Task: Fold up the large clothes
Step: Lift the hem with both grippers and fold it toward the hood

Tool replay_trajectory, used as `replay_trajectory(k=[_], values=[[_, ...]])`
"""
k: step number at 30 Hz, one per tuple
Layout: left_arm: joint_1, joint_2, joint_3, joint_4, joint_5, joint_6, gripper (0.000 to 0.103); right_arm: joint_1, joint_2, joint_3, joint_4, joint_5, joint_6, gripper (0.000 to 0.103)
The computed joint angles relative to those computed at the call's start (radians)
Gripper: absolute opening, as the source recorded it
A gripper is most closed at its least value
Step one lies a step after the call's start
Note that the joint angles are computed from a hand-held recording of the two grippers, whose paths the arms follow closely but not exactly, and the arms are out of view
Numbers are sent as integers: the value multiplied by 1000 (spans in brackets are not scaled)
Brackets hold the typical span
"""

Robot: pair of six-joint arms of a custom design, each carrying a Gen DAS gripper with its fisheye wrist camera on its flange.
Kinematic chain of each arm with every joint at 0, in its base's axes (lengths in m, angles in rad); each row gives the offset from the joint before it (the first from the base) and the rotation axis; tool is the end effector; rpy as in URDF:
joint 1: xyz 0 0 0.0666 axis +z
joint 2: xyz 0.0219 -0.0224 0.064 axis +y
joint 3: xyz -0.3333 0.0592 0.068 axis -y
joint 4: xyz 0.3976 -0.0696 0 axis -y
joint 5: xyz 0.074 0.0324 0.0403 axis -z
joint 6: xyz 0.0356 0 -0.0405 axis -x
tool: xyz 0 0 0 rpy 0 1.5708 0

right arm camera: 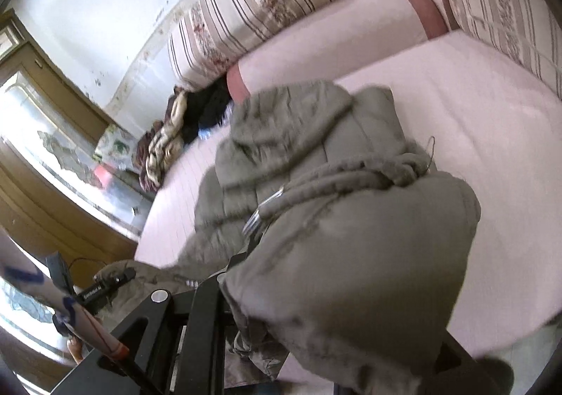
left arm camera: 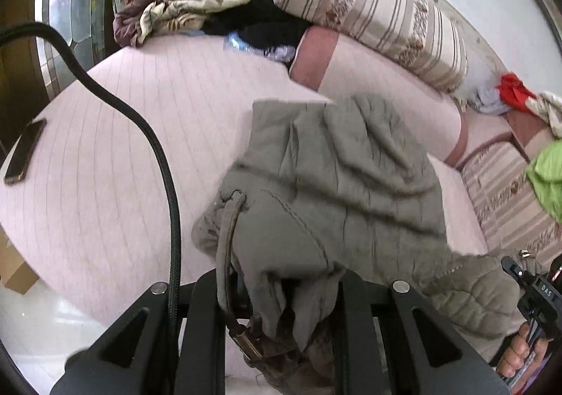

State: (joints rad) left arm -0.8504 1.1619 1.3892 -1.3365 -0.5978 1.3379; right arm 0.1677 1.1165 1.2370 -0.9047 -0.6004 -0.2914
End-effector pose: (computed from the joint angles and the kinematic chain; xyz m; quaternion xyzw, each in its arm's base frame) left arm 0.2688 -0.2764 0.4604 -0.2899 0.8866 -0.0627 0.3550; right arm 0.3955 0.0870 0.4346 -0.0586 0.8877 0.3493 0.2943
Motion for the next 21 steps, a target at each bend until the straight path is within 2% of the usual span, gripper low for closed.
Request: replay_trajectory(k=[5,9,11,16,21], values=[[114,62,114,38,1,-129,18,18,116,151,56,37,-73,21],[193,178,254,17,1,-223,18,47,233,292,62,103,-96,21],[236,240,315,4,17,-248,18,65,314,387,45,148,-95,21],[351,395,472,-24,60,-326,19,82,525,634,-17,192,-127,21],[418,604,699,-101,59,-393,19,84,753,911,-109,218,-150,22]])
